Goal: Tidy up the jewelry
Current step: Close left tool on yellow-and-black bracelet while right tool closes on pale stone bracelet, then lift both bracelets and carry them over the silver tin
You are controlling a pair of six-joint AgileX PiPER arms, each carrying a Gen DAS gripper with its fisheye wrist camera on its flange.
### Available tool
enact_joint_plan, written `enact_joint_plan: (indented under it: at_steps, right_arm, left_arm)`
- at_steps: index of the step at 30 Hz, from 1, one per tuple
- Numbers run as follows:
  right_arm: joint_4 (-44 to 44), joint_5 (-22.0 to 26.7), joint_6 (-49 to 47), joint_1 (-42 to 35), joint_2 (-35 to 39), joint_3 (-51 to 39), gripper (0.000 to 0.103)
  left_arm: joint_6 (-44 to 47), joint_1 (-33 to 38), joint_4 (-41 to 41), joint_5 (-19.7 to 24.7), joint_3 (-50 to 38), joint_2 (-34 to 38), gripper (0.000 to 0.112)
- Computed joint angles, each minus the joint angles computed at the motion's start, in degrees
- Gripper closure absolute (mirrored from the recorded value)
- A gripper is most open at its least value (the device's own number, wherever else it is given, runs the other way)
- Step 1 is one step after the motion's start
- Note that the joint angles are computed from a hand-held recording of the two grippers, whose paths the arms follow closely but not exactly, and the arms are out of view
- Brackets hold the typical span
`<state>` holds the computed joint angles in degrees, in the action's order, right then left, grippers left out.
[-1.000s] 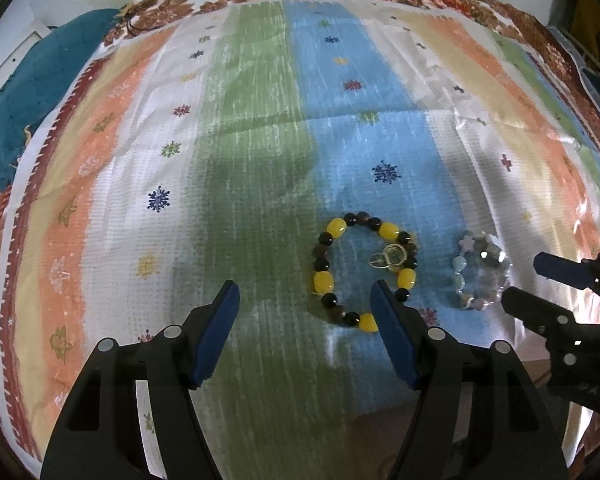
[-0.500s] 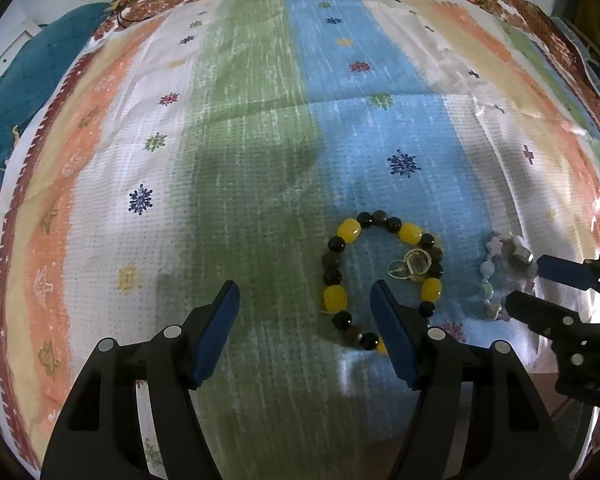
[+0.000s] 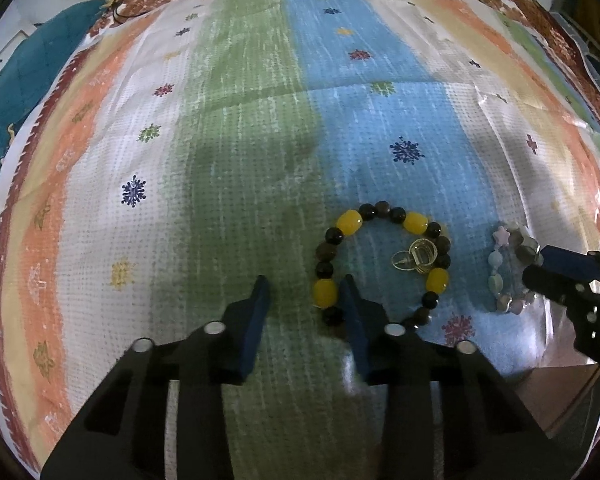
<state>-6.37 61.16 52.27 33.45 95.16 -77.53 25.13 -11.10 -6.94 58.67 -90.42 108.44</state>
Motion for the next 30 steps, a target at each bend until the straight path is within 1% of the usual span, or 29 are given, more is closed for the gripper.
enact_joint_plan:
  at_steps: [1, 2, 3, 4, 6, 9, 12, 17, 23, 30]
  right_arm:
    - [0.15, -0.23, -0.18, -0.13, -0.17, 0.27, 0.081]
    - [0.26, -0.48, -0.06, -0.28, -0.35, 0.52, 0.082]
    - [0.51, -0.93, 0.15, -0.48, -0.70, 1.02, 0.083]
    - [1.12, -1.67, -0.18, -0.87, -1.15, 1.64, 0.086]
    - [1.45, -2.26, -0.23, -0.97, -1.49, 2.10, 0.087]
    - [1.92, -2.50, -0.67, -1.06, -2.18, 2.37, 0.089]
    - [1.28, -2.03, -0.44, -0.48, -3.24, 2.23, 0.091]
    - [-5.03, 2.64, 1.73, 3.06, -3.00, -1.74, 0.091]
    - [-7.03, 3.86, 2.04, 4.68, -3.61, -3.60, 0.091]
    - [-9.83, 5.38, 3.60, 6.68, -4.75, -5.18, 0.091]
  left_arm:
    - [-0.06, 0.03, -0.10, 0.25, -0.14, 0.06, 0.082]
    - [0.00, 0.02, -0.12, 0.56, -0.38, 0.13, 0.084]
    - [0.29, 0.07, -0.34, 0.96, -0.68, 0.23, 0.091]
    - [0.43, 0.12, -0.65, 1.47, -1.04, 0.35, 0.099]
    - [0.72, 0.37, -1.38, 2.31, -1.45, 0.40, 0.101]
    - [1.03, 0.83, -2.71, 3.45, -2.25, 0.40, 0.101]
    - [1.10, 1.01, -3.48, 3.69, -2.32, -0.54, 0.101]
    - [2.06, 1.23, -5.22, 3.74, -1.49, -3.40, 0.101]
    - [2.55, -0.20, -5.36, 3.66, 0.55, -7.07, 0.101]
    - [3.11, -0.39, -7.44, 4.96, -0.81, -8.92, 0.101]
